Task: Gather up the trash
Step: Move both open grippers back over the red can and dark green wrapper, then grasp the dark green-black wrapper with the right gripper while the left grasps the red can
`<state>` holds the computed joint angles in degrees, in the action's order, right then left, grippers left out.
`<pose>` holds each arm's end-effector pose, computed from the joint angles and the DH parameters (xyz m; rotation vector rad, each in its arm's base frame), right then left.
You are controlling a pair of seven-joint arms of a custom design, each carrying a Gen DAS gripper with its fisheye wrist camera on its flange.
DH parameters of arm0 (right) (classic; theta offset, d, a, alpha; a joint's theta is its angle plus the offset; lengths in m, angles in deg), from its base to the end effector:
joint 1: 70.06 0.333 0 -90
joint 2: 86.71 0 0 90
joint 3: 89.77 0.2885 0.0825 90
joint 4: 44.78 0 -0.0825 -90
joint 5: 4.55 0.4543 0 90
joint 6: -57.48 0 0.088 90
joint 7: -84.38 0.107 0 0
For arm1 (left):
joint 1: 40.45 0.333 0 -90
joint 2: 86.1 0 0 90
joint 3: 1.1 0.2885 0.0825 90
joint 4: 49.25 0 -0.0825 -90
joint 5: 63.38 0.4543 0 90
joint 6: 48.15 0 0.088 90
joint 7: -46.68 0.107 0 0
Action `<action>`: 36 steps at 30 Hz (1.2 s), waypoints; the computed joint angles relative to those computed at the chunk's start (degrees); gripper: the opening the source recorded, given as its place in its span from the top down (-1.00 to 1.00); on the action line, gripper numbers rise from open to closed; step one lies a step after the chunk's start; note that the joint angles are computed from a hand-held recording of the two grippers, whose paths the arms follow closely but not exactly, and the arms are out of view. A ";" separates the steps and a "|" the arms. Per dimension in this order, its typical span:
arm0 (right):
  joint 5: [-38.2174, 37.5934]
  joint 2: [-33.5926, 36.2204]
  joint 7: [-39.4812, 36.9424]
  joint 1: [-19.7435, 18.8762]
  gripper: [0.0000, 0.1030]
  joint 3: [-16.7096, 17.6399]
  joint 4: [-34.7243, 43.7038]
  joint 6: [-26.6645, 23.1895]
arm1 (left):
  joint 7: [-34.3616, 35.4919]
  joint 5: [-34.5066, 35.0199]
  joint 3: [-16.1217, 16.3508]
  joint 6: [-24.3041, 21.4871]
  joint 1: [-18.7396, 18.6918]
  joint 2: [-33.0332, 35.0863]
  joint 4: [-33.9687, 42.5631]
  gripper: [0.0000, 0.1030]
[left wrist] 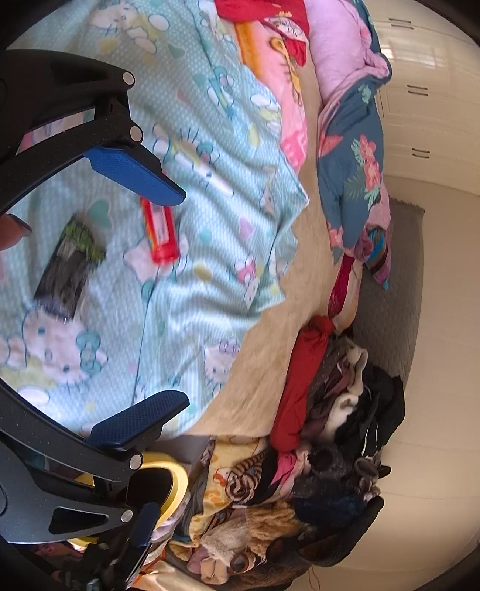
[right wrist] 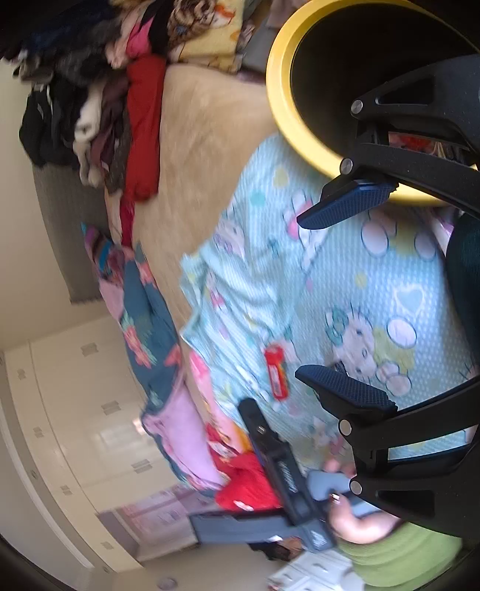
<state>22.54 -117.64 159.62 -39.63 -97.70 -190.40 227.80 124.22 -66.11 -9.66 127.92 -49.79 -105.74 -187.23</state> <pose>0.4806 0.1622 0.5086 -1.6859 1.3703 -0.3913 0.5308 -0.1714 0.5046 -1.6298 1.7447 -1.1226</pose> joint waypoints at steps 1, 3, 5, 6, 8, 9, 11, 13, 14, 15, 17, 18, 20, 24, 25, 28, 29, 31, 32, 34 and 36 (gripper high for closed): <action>0.00 0.56 -1.04 0.95 -0.44 -0.44 0.61 -0.67 | 0.03 0.44 -0.10 -0.21 0.53 0.17 0.16 -0.78; 0.19 1.88 -3.11 2.24 -0.45 -0.70 1.92 -1.95 | 0.97 1.07 0.46 -1.49 1.07 0.78 0.78 -0.78; 0.26 3.53 -4.57 2.44 -0.45 0.14 3.44 -3.38 | 2.91 0.37 1.98 -3.22 0.49 1.57 1.52 -0.78; 0.58 4.47 -5.64 2.79 -0.45 0.37 4.28 -4.42 | 3.55 -0.10 2.36 -3.83 0.46 1.82 1.72 -0.78; 1.89 6.07 -7.74 3.14 -0.45 0.84 5.77 -6.07 | 6.83 -2.98 4.60 -4.65 -1.20 2.41 2.07 -0.78; 2.57 7.03 -9.06 3.34 -0.45 1.12 6.69 -7.17 | 8.03 -4.00 5.15 -5.31 -1.30 2.79 2.38 -0.78; 3.13 8.92 -10.83 2.78 -0.44 2.61 8.33 -8.82 | 11.17 -6.51 6.38 -6.76 -1.85 3.50 3.11 -0.76; 4.50 10.42 -12.84 2.41 -0.44 3.63 9.66 -10.30 | 15.11 -9.67 7.56 -7.69 -2.57 4.03 3.60 -0.69; 5.28 11.43 -13.81 2.25 -0.44 4.12 10.58 -11.09 | 16.50 -10.90 7.63 -8.25 -2.51 4.33 3.93 -0.65; 5.88 12.07 -14.43 1.85 -0.41 4.75 11.14 -11.71 | 18.79 -12.95 8.27 -9.17 -3.00 4.73 4.39 -0.60; 6.63 14.22 -15.57 1.10 -0.38 6.10 13.05 -13.07 | 22.69 -16.09 8.65 -11.33 -3.12 5.47 5.37 -0.51; 6.94 15.09 -16.01 0.63 -0.38 6.79 13.76 -13.43 | 24.84 -17.63 8.83 -12.74 -3.16 5.95 6.01 -0.50; 6.31 17.40 -15.60 -0.62 -0.35 8.41 15.75 -14.49 | 27.39 -18.83 8.18 -14.57 -2.22 6.84 6.95 -0.47; -1.23 23.53 -10.09 -3.97 -0.10 12.18 20.98 -18.27 | 29.93 -18.63 6.00 -17.25 0.49 9.40 9.30 -0.40; -2.78 24.91 -8.74 -4.54 -0.05 12.79 22.21 -18.86 | 30.55 -18.91 5.62 -17.73 0.94 9.94 9.82 -0.39; -3.73 27.52 -7.82 -5.56 0.33 13.68 24.63 -20.48 | 33.91 -19.71 4.80 -19.62 1.92 12.06 12.06 -0.30; -4.30 27.72 -7.29 -5.88 0.34 13.93 24.87 -20.93 | 34.84 -19.89 4.50 -20.35 2.25 12.79 12.82 -0.28; -2.38 26.74 -8.86 -6.17 0.35 14.04 23.92 -20.72 | 34.80 -18.62 3.62 -20.83 3.16 14.09 14.01 -0.27; -2.17 26.31 -8.99 -6.31 0.35 14.06 23.53 -20.80 | 35.18 -18.46 3.33 -21.16 3.46 14.79 14.68 -0.26; -1.31 24.12 -8.68 -6.70 0.35 13.66 21.69 -21.36 | 35.50 -18.08 2.81 -22.31 4.06 15.99 15.98 -0.17; 0.04 21.84 -8.55 -6.95 0.35 13.00 19.74 -21.17 | 35.35 -16.92 2.28 -23.04 4.58 17.06 17.03 -0.13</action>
<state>22.58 -95.80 151.08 -46.58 -84.71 -170.66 206.64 159.57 -83.03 -7.38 104.87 -45.21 -88.69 -170.20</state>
